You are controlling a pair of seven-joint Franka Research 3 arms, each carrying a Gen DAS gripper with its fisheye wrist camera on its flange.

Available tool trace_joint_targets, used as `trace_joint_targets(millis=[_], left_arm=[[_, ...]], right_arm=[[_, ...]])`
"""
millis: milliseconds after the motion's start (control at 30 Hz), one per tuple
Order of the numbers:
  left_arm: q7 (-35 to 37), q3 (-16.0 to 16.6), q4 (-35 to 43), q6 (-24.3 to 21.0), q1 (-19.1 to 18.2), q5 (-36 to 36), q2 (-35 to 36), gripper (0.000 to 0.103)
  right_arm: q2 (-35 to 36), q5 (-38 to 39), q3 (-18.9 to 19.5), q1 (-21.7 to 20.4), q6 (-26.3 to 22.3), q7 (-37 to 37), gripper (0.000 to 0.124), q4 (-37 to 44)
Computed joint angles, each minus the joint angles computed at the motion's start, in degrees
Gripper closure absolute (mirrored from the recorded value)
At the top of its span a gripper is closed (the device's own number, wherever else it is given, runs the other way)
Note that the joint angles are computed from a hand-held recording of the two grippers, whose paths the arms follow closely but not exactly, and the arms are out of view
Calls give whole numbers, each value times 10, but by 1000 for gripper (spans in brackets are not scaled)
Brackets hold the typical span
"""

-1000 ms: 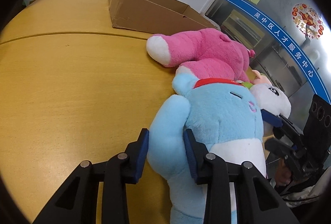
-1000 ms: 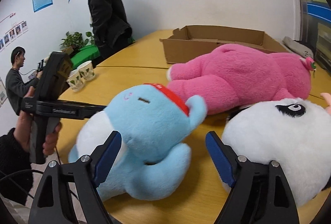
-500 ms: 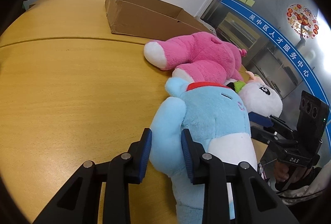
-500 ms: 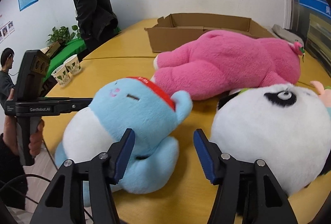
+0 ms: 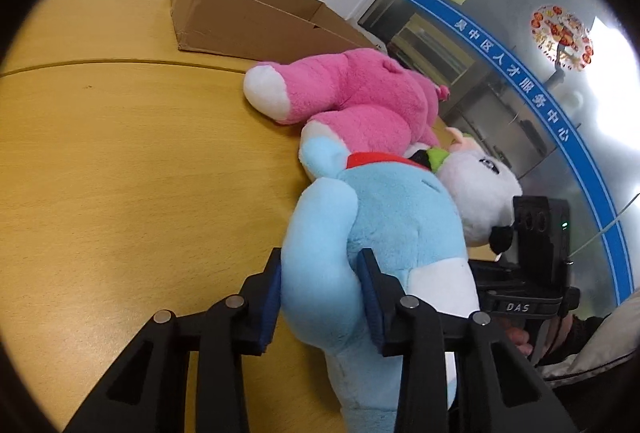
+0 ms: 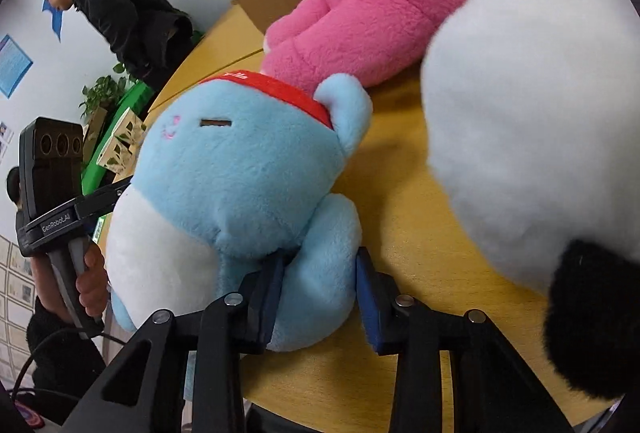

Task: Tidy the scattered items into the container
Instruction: 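Lift the blue cat plush with the left gripper over the cardboard box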

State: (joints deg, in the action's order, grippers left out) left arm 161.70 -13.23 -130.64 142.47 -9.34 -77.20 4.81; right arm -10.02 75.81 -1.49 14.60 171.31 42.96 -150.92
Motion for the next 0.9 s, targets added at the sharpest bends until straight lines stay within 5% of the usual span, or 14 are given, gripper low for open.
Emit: trace_joint_targets(millis=[333,533,667,833,900], left_arm=[[-4,6,-49,54,-16,-44,-53,76],[7,12,-6,72,-32,-62,-75,77],[-1,10,95,91,-36,-33,-35,77],[-79,3,282,114,-34,71,84,77],[-149,-37,379,141,-8,164,156,77]], right_arm=[[-23,-24,4,22,52,-51,103,9],[-44,-48,-29,35,75,-80,105,42],[-23,-125,-45,19,87,-71,105,111],[73,-313,-36,-56,55,22,105,267],[136,-373,-20,-99,17,54,105,364]])
